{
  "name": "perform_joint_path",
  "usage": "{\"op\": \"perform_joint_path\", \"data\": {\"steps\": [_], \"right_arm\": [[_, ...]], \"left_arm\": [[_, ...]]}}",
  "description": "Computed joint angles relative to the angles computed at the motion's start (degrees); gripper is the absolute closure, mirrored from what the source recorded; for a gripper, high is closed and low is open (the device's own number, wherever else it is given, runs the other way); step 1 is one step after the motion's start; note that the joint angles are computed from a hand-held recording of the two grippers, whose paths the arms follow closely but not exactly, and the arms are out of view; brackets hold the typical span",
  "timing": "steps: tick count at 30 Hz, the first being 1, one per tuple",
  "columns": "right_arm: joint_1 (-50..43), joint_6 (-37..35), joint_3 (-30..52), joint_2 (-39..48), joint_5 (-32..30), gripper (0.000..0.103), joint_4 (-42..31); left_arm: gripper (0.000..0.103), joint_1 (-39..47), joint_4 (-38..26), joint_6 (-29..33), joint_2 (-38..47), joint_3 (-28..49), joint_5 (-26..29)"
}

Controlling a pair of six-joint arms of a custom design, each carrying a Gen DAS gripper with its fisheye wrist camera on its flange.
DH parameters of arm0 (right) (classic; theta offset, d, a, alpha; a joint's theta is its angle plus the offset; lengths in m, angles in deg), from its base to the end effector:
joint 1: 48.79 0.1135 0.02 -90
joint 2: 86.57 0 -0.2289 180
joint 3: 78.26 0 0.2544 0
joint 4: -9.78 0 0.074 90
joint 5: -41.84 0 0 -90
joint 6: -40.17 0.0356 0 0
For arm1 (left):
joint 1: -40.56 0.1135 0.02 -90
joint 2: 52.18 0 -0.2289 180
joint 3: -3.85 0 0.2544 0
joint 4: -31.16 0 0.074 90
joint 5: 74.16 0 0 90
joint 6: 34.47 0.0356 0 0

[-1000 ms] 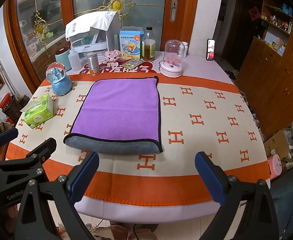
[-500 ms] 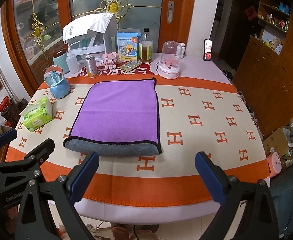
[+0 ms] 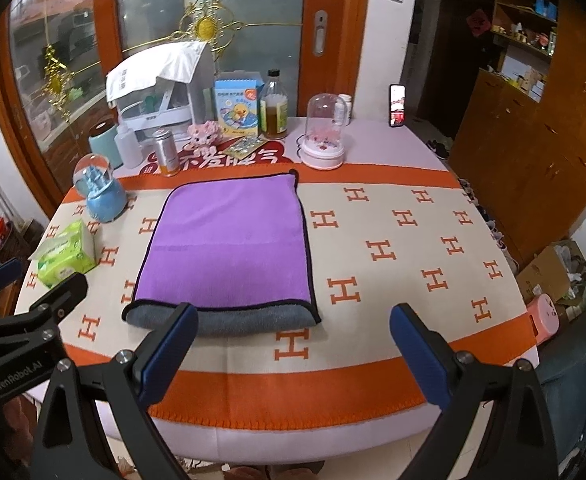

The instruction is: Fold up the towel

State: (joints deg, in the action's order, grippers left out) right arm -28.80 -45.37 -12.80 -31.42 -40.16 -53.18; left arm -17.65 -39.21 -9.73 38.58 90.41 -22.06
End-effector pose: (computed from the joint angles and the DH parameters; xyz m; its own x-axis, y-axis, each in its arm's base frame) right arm 0.1951 0.0657 0.2600 -0.7649 -0.1963 -0.6134 -0.2003 0.9777 -0.0631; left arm 0.1787 -0.2468 0.2253 -0.7435 -0.1608 -0.6491 -0.2166 0.9763 0.0062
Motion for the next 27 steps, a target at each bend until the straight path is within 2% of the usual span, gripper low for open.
{"op": "perform_joint_path", "data": {"steps": [6,13,19,21,25,27], "right_arm": [[3.8,3.2,-1.0,0.8,5.3,0.006,0.9],[5.1,4.0,-2.8,3.2,7.5,0.006,2.6],[1.0,-1.2,-4.4,8.8,3.8,0.007,7.4],[-0.8,-3.5,-4.4,11.7,1.7,0.012,9.6],[-4.6,-9.6,-3.8,19.7,-3.1,0.013,15.1],[-6.0,-12.9,-3.2,23.8,-5.1,0.018,17.4]], "left_arm": [[0.001,3.5,6.2,6.7,-4.1,-6.7,3.8],[0.001,6.1,10.0,11.9,-2.1,-10.3,5.7],[0.001,10.3,15.4,14.5,0.7,-14.0,12.5],[0.001,11.7,17.0,15.2,2.2,-14.8,14.1],[0.002,13.8,19.2,18.3,6.0,-15.1,16.2],[0.002,15.0,21.4,20.9,7.5,-15.8,18.0]]}}
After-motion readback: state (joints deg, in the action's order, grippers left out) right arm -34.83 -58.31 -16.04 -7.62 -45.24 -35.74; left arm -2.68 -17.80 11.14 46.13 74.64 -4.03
